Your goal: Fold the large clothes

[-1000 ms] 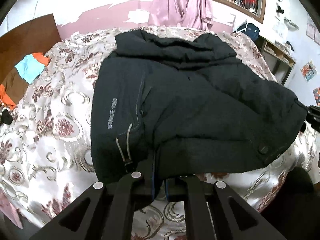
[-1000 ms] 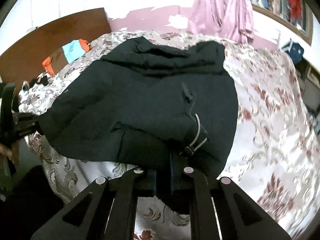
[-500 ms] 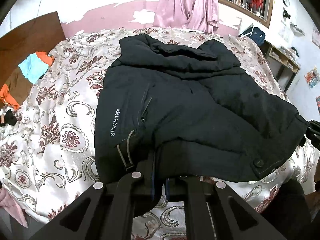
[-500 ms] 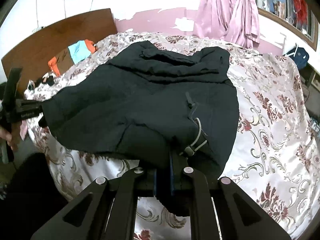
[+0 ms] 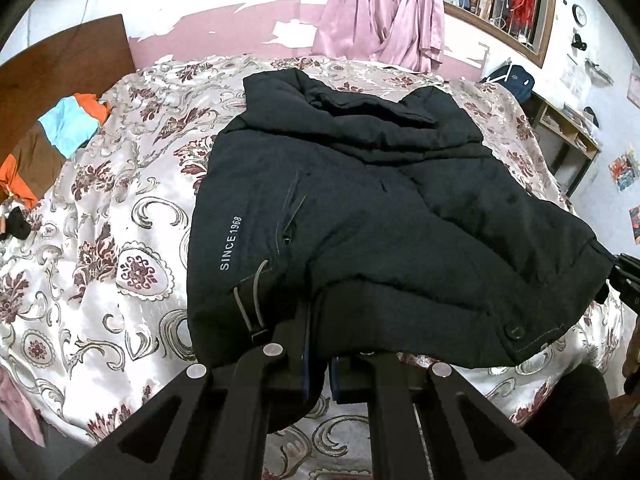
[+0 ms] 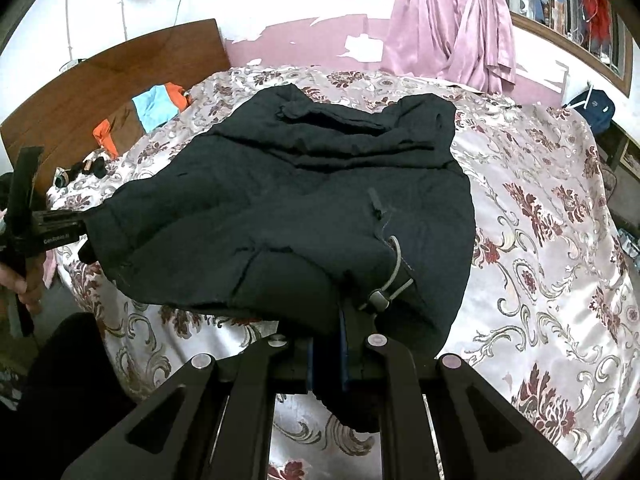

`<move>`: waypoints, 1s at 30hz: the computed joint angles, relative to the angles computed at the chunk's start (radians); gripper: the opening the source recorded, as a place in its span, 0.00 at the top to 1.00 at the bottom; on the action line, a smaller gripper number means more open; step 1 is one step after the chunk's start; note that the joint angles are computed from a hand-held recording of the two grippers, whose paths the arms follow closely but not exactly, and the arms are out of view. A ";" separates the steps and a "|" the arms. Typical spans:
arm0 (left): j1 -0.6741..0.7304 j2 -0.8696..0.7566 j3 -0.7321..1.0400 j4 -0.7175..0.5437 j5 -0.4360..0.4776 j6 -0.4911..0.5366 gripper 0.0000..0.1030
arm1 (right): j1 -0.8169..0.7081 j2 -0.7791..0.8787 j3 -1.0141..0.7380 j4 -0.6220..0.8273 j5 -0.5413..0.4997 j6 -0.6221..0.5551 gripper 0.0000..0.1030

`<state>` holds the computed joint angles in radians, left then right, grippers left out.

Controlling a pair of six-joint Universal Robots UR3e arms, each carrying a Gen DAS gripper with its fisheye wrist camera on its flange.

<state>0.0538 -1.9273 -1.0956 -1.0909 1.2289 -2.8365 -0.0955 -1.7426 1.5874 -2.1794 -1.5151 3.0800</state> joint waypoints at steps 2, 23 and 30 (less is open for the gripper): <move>-0.006 -0.008 0.008 -0.002 0.010 -0.008 0.93 | -0.006 -0.008 0.011 -0.004 0.012 0.005 0.92; -0.010 -0.074 0.132 -0.056 -0.004 -0.020 0.93 | -0.049 -0.016 0.052 -0.037 0.077 -0.006 0.92; -0.016 -0.127 0.220 -0.082 -0.004 -0.033 0.93 | -0.045 0.028 -0.022 -0.023 0.078 -0.013 0.92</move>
